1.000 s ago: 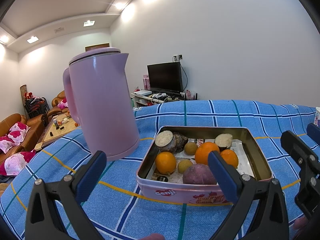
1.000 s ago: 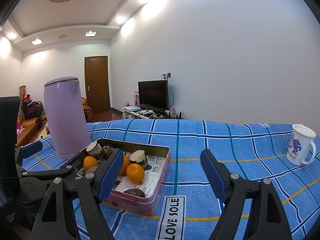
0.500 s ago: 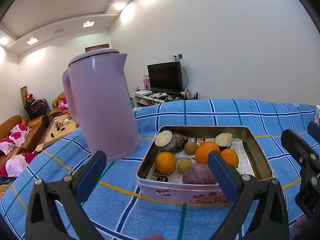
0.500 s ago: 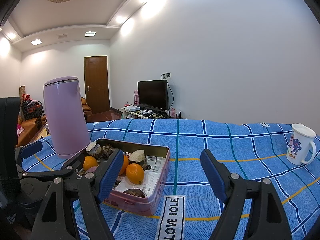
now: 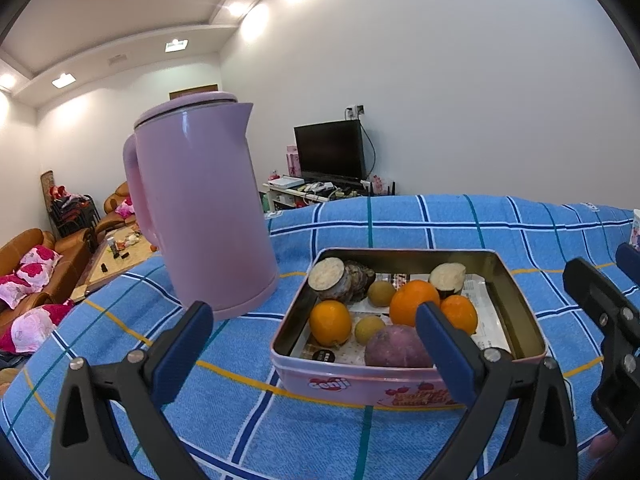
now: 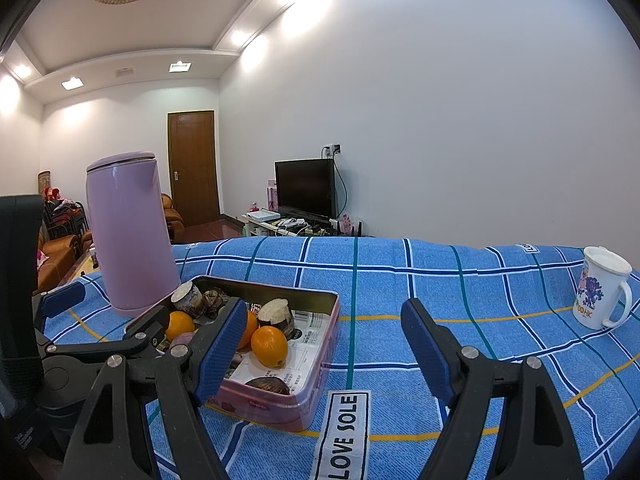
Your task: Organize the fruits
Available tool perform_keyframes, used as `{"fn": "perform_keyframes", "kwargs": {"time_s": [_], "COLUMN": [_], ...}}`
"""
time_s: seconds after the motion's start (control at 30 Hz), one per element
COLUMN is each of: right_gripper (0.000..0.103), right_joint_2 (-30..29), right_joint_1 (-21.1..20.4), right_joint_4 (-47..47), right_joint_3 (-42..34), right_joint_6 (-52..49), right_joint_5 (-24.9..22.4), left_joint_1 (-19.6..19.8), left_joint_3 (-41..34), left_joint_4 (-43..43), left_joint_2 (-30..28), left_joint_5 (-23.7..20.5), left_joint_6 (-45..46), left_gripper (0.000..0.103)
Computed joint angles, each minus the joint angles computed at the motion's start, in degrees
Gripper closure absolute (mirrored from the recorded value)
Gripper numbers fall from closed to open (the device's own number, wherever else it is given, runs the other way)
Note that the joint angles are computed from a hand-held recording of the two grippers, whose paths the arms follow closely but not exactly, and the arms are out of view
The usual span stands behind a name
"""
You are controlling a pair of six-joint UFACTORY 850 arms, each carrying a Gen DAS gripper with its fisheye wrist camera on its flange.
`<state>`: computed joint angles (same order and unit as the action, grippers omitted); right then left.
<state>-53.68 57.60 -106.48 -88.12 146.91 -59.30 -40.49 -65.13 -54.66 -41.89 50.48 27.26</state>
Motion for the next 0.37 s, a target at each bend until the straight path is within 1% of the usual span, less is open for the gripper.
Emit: {"fn": "perform_keyframes", "kwargs": {"time_s": [0.1,0.37], "right_gripper": [0.022,0.022], "right_joint_2": [0.0,-0.09], "right_joint_1": [-0.03,-0.02], "right_joint_4": [-0.01,0.2], "right_joint_3": [-0.01,-0.08], "right_joint_6": [-0.02,0.12], "right_joint_5": [0.03,-0.04], "left_joint_1": [0.47,0.02], "left_joint_3": [0.25,-0.13], "left_joint_4": [1.79,1.17], "left_joint_2": [0.18,-0.12], "left_joint_5": [-1.03,-0.58], "left_joint_6": [-1.55,-0.49], "left_gripper": [0.0,0.0]}}
